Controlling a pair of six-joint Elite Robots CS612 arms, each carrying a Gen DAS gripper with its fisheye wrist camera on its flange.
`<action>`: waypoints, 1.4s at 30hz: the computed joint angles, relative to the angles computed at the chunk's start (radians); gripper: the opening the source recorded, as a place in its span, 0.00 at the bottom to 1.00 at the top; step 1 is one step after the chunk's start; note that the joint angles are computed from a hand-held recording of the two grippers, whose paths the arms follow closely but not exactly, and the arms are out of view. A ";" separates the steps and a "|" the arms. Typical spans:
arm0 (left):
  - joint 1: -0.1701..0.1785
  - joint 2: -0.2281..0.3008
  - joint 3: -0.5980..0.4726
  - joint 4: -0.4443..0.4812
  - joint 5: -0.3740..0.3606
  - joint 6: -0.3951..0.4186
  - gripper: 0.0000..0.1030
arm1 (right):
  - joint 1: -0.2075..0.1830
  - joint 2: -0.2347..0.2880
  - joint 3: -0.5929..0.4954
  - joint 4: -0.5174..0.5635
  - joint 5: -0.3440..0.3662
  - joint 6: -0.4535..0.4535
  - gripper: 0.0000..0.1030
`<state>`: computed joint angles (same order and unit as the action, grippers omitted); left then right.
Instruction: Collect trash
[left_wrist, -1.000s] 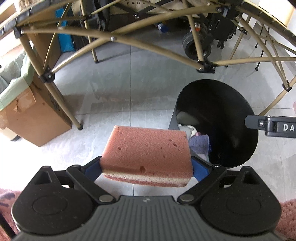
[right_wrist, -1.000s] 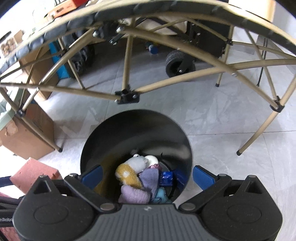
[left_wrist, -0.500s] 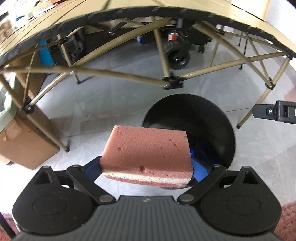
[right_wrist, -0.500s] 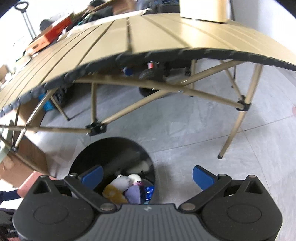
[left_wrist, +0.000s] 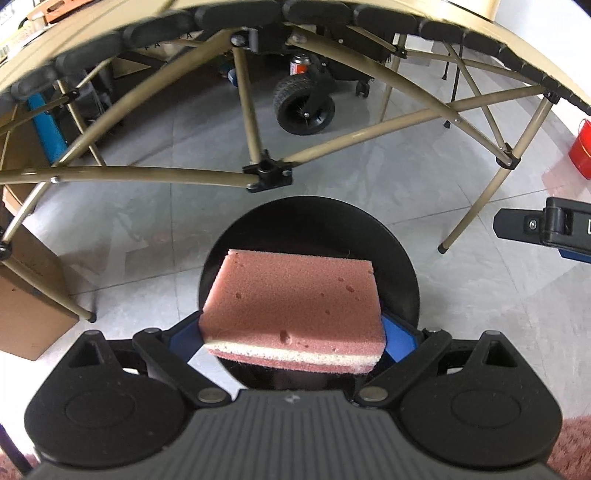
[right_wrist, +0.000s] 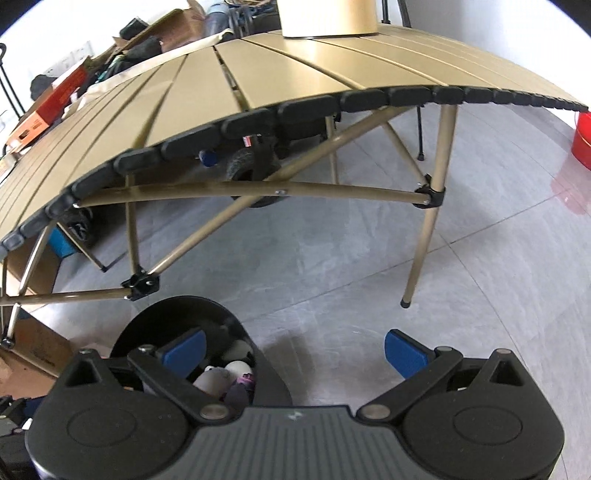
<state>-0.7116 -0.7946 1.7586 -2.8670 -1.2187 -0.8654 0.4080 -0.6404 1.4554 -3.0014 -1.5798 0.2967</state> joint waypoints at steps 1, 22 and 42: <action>0.001 0.004 -0.006 0.002 -0.004 0.000 0.95 | -0.001 0.000 -0.001 0.004 -0.004 0.001 1.00; 0.021 0.050 -0.059 0.013 -0.072 -0.007 1.00 | 0.003 0.016 -0.021 0.046 -0.040 0.009 1.00; -0.008 0.006 0.026 -0.073 0.064 0.003 1.00 | 0.005 0.006 0.006 -0.045 0.005 -0.043 1.00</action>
